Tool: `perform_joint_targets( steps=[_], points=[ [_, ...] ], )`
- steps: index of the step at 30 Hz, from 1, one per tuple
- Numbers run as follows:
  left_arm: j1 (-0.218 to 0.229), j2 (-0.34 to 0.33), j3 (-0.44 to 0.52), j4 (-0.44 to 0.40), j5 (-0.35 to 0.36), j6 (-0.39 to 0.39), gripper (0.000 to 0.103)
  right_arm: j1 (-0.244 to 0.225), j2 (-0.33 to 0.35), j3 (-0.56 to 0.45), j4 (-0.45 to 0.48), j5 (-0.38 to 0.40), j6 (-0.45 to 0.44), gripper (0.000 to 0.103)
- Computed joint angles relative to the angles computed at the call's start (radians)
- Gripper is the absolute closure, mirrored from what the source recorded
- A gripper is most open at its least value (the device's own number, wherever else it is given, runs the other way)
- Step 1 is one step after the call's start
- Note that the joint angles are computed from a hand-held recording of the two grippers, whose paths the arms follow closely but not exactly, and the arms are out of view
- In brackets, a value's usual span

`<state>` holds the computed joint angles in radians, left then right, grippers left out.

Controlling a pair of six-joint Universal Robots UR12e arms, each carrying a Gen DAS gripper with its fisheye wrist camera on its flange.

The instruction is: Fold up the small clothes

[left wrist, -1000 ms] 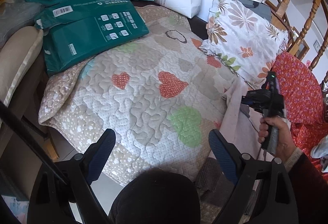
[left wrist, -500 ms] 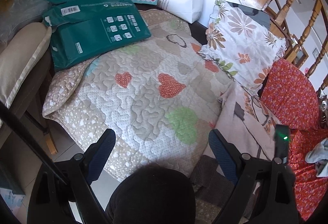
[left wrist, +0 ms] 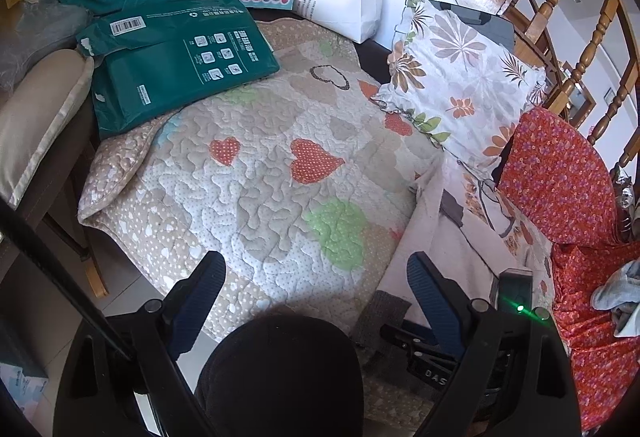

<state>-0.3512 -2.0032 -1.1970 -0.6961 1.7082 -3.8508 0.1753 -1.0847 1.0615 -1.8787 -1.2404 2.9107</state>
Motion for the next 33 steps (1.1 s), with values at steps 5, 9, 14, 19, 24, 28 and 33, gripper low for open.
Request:
perform_joint_targets(
  steps=[5, 9, 14, 19, 24, 28, 33],
  points=[
    [-0.006, -0.007, 0.018, -0.011, 0.013, 0.019, 0.012, -0.003, -0.026, 0.033, -0.057, 0.024, 0.005, 0.099],
    [-0.004, -0.010, 0.029, -0.012, 0.020, 0.010, 0.012, -0.016, -0.035, 0.010, -0.102, 0.077, 0.033, 0.099],
    [-0.008, -0.028, 0.065, -0.023, 0.030, 0.031, 0.012, -0.087, -0.053, -0.050, -0.208, 0.115, 0.110, 0.099],
    [-0.020, -0.064, 0.123, -0.045, 0.018, 0.062, 0.012, -0.180, -0.082, -0.080, -0.277, -0.038, 0.178, 0.099],
    [-0.037, -0.120, 0.209, -0.102, -0.016, 0.101, 0.012, -0.245, -0.067, -0.085, -0.186, -0.253, 0.215, 0.098],
    [-0.052, -0.153, 0.258, -0.122, -0.060, 0.142, 0.012, -0.276, -0.063, -0.026, -0.117, -0.418, 0.300, 0.095],
    [-0.048, -0.211, 0.335, -0.206, -0.152, 0.159, 0.012, -0.375, -0.170, 0.181, -0.284, -0.135, 0.546, 0.076]
  ],
)
